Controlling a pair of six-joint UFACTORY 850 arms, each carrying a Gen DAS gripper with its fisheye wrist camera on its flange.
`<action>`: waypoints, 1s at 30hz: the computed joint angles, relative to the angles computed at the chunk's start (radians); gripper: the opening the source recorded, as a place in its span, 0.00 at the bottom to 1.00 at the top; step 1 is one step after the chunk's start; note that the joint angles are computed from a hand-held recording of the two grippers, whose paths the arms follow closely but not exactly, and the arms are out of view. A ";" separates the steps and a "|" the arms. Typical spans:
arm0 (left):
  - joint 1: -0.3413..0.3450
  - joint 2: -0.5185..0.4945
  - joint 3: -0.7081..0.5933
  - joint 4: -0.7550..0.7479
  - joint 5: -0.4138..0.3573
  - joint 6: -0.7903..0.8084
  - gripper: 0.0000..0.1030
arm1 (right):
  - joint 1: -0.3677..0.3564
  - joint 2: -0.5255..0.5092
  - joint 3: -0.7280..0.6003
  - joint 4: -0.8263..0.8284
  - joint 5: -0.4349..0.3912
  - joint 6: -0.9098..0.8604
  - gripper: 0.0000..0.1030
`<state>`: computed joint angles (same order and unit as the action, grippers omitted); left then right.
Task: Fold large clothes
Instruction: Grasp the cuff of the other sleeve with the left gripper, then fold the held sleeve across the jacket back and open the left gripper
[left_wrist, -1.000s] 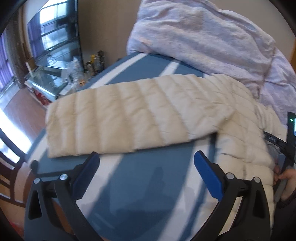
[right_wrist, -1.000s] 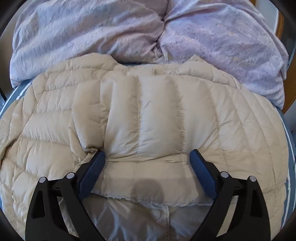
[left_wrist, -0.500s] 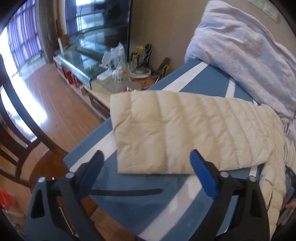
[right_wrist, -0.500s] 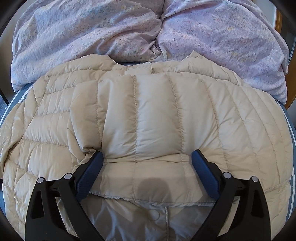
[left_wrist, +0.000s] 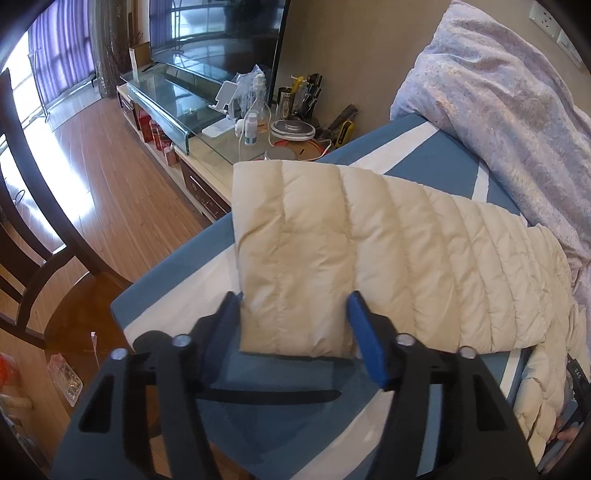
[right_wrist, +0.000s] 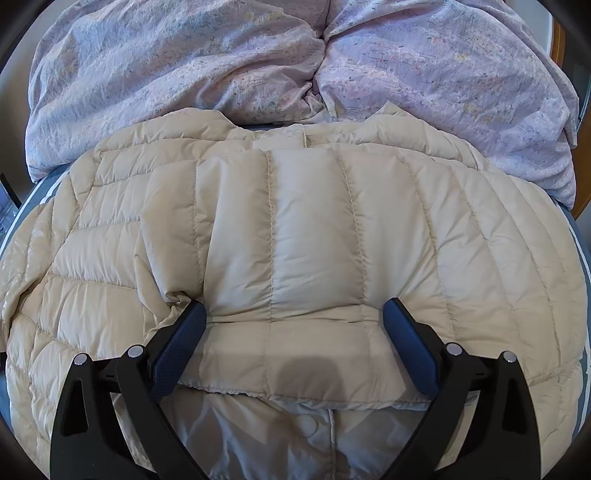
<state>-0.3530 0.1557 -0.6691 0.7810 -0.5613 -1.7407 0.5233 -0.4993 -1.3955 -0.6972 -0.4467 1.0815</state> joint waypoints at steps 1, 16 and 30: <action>-0.001 -0.003 -0.003 0.000 -0.003 -0.002 0.48 | 0.000 0.000 0.000 0.000 0.000 0.000 0.96; -0.056 -0.056 -0.118 0.028 -0.040 0.025 0.07 | -0.001 0.003 -0.002 0.036 0.003 -0.039 0.96; -0.244 -0.290 -0.499 0.154 0.111 0.104 0.07 | -0.046 0.118 0.114 0.233 0.105 -0.245 0.95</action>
<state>-0.5968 -0.1339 -1.1686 0.9349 -0.4503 -1.6365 0.4774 -0.3809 -1.2816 -0.4638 -0.3421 0.8367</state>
